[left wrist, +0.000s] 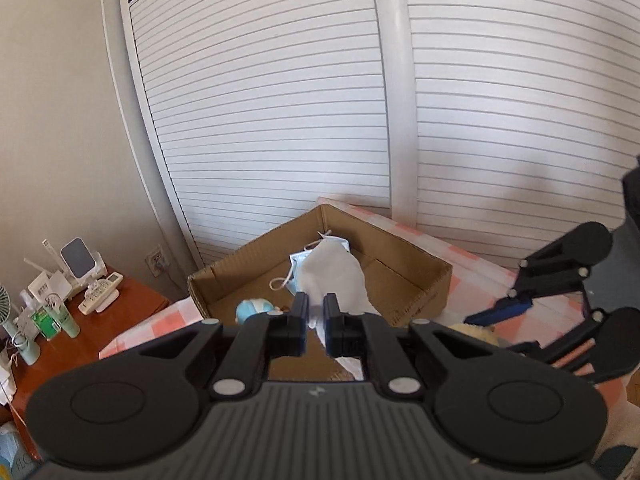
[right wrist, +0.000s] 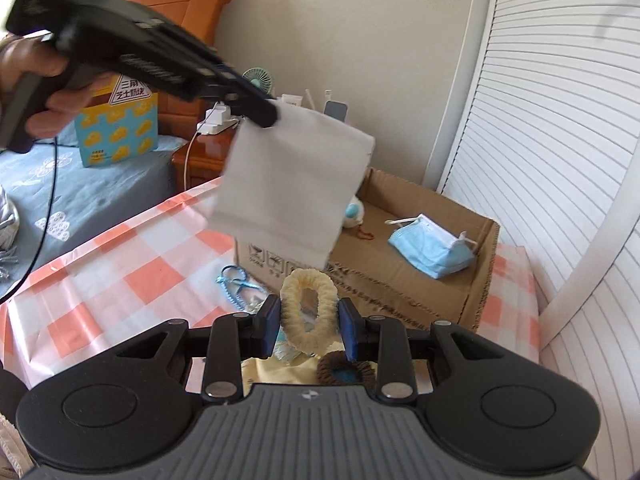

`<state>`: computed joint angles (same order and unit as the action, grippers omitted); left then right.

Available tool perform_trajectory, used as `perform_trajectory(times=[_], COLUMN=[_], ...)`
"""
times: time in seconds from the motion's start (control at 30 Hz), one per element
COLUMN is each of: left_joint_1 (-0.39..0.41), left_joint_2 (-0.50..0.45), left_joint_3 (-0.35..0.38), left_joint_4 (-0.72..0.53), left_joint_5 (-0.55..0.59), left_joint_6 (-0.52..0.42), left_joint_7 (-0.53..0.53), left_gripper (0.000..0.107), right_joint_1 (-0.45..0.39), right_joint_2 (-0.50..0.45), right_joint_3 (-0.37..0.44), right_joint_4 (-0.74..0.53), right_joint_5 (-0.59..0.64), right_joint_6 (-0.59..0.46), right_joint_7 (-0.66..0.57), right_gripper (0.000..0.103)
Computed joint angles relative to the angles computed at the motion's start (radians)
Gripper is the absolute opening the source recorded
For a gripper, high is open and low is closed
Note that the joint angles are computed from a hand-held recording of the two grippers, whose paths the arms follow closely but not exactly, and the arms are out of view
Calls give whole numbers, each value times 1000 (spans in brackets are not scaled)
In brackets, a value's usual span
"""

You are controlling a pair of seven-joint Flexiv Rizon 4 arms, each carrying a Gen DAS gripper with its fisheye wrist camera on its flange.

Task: Organize soft objects
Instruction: 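Lower the towel into the box and open the left gripper while the right gripper drops the ring in, then withdraw both grippers from the box toward the remaining items on the table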

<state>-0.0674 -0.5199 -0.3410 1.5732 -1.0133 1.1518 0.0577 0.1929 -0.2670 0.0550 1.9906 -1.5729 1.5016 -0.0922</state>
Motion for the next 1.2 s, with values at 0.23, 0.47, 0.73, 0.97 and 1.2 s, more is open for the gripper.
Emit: perform_trajectory(times=[0.23, 0.47, 0.73, 0.97, 1.2], left_joint_1=[-68, -15, -2, 21, 49], left_joint_2=[-171, -172, -159, -134, -93], left_joint_3=[69, 12, 13, -6, -46], left_joint_4=[-214, -156, -147, -104, -25], left_joint_5=[253, 337, 376, 365, 305], left_joint_6=[-25, -15, -20, 5, 69], left_joint_7=[-271, -254, -301, -297, -265], left_gripper=[63, 86, 87, 92, 96], right_joint_1=[-22, -13, 56, 138, 159], right_joint_2=[1, -40, -160, -163, -91], right_joint_3=[-12, -32, -94, -176, -135], right_joint_4=[-18, -67, -216, -206, -143], right_joint_5=[-13, 106, 349, 403, 440], right_joint_6=[-4, -33, -106, -99, -205], right_joint_7=[19, -106, -292, -236, -239], right_gripper=[36, 36, 74, 103, 103])
